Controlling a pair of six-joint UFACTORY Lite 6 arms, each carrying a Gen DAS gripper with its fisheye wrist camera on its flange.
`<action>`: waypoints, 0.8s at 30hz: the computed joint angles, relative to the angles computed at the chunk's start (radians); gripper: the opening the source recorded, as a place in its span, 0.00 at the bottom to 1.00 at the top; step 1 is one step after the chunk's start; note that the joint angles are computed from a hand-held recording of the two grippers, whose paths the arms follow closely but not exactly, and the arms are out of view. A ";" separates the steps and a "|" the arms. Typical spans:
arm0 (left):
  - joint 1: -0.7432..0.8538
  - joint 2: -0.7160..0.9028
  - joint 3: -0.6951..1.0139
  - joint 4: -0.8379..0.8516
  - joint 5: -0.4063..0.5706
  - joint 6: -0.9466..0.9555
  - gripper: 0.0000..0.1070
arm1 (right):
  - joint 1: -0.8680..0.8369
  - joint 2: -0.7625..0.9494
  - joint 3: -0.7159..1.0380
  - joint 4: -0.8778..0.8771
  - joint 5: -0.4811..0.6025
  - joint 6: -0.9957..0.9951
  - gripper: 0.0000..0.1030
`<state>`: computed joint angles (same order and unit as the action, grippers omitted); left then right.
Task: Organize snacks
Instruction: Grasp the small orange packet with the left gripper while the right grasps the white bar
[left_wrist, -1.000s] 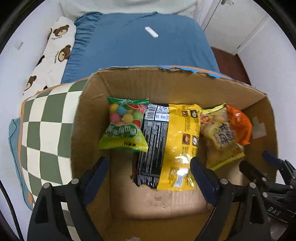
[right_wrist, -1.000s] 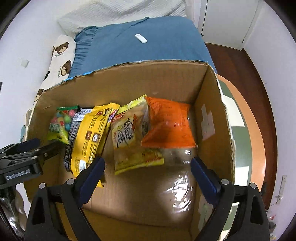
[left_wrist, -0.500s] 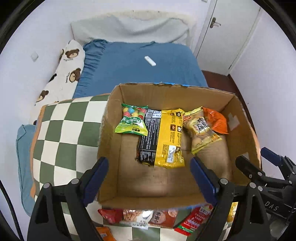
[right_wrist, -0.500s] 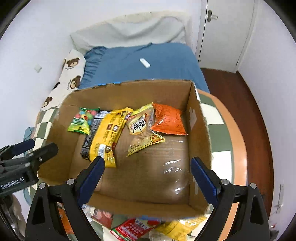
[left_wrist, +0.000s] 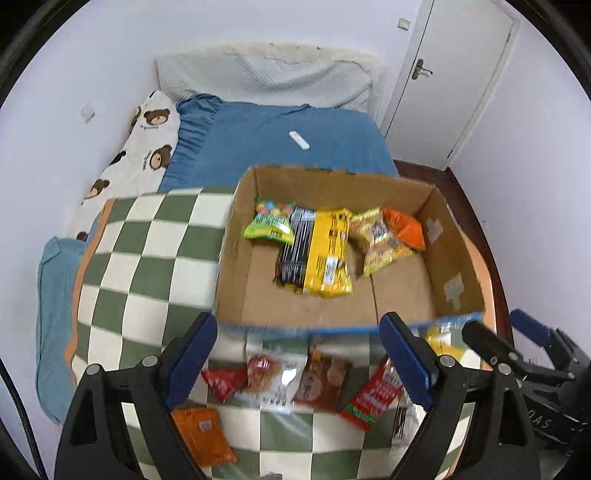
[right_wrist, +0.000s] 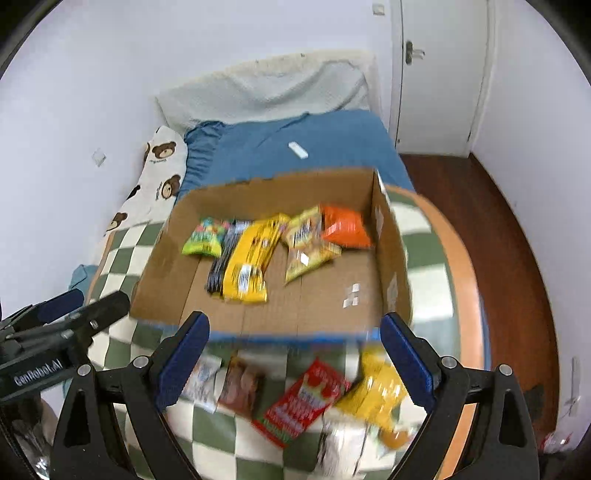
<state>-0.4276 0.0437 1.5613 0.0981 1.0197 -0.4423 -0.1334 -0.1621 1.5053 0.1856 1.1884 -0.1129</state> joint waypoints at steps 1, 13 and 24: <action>-0.005 -0.028 -0.043 0.006 -0.003 -0.011 0.84 | -0.017 -0.035 -0.061 0.009 0.002 -0.008 0.93; 0.093 -0.327 -0.749 -0.065 -0.122 -0.032 0.84 | -0.281 -0.245 -0.784 -0.002 -0.159 -0.131 0.79; 0.484 -0.325 -0.993 -0.213 -0.185 0.282 0.84 | -0.030 -0.576 -1.086 -0.065 -0.124 -0.001 0.49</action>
<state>0.0563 -0.2815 0.5679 -0.1148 0.8346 -0.1606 -0.1635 -0.7380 0.4193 0.1207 1.0644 -0.1138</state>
